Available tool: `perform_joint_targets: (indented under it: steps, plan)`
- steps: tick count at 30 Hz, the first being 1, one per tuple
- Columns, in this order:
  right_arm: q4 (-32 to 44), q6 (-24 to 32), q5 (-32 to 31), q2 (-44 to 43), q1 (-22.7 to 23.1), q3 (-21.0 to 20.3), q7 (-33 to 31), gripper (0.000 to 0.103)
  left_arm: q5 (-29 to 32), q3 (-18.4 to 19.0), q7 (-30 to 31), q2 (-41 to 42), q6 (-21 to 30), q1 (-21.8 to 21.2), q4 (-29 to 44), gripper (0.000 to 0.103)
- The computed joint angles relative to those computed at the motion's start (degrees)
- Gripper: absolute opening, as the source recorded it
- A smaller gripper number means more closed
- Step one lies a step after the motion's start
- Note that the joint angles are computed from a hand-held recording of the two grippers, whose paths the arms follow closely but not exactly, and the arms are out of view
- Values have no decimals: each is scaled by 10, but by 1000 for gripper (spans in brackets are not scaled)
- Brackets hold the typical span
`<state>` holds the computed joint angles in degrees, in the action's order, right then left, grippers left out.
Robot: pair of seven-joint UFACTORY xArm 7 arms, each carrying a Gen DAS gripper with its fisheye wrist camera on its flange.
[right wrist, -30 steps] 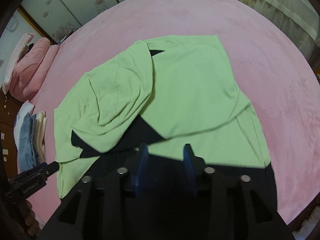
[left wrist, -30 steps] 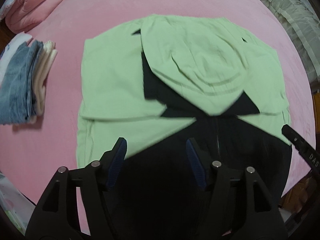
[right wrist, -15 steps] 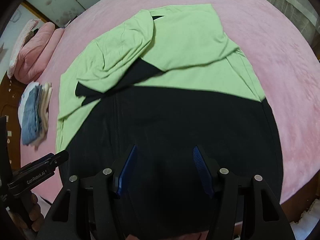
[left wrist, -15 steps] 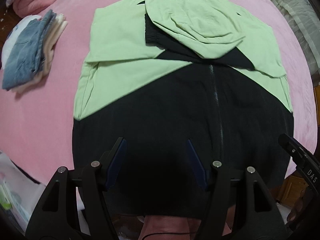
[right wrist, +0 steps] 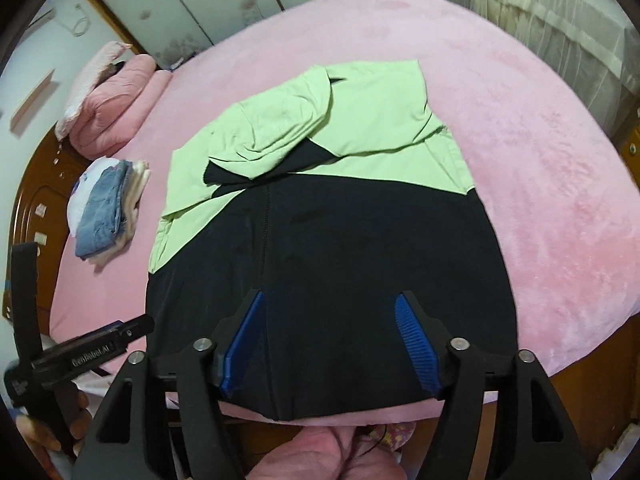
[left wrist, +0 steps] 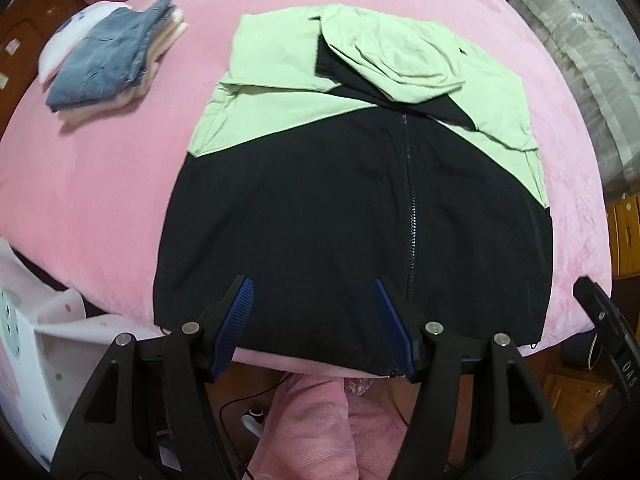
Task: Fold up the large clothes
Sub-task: 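Open both tools and withdraw them from the folded hood, then grasp the black jacket hem with the right tool while the left tool grasps it too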
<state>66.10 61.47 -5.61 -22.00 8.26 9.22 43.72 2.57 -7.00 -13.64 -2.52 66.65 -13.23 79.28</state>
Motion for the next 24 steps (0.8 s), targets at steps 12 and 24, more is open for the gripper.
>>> perform_joint_targets:
  steps: [12, 24]
  plan:
    - [-149, 6, 48, -184, -7, -15, 18, 80, -87, 50, -9, -153, -103, 62, -205, 72]
    - [-374, 15, 56, -390, -89, -9, 147, 80, -136, 89, -64, -213, -196, 128, -381, 72]
